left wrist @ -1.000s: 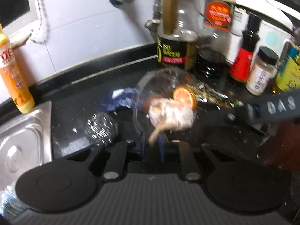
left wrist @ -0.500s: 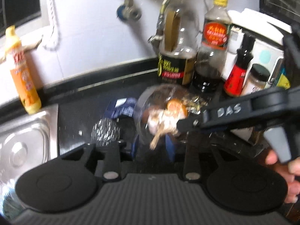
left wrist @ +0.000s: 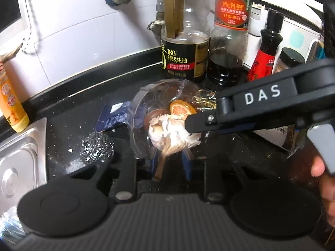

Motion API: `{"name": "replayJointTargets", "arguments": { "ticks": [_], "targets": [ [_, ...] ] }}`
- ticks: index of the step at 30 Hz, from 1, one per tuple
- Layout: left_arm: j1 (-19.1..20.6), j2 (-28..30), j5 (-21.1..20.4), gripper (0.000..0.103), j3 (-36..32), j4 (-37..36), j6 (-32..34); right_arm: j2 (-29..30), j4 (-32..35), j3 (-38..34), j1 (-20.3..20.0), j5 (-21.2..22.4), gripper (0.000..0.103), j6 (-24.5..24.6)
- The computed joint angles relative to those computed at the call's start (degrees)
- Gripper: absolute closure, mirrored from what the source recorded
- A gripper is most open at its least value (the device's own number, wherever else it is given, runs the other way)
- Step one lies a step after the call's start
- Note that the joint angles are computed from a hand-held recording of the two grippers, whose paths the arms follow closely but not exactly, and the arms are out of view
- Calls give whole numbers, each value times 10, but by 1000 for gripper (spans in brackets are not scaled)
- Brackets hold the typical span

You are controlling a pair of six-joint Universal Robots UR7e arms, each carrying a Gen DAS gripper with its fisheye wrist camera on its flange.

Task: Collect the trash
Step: 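Lower the right gripper onto the garlic bulb beside the plastic bowl, then close the right gripper on the garlic bulb and lift it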

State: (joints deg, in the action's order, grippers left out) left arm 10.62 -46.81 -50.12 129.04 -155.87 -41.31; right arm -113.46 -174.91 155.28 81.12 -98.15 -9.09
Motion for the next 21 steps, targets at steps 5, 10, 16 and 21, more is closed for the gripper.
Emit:
{"name": "replayJointTargets", "arguments": {
  "ticks": [5, 10, 16, 21],
  "targets": [
    [4, 5, -11, 91, -1, -5, 7, 15, -13, -1, 4, -13, 58, -2],
    [5, 12, -19, 92, 7, -11, -3, 28, -30, 5, 3, -31, 58, -12],
    [9, 15, -33, 93, 19, -21, -20, 19, -3, 3, -4, -8, 58, -24],
    [11, 10, -38, 93, 25, -33, -20, 67, -14, -5, 25, -31, 57, -34]
  ]
}}
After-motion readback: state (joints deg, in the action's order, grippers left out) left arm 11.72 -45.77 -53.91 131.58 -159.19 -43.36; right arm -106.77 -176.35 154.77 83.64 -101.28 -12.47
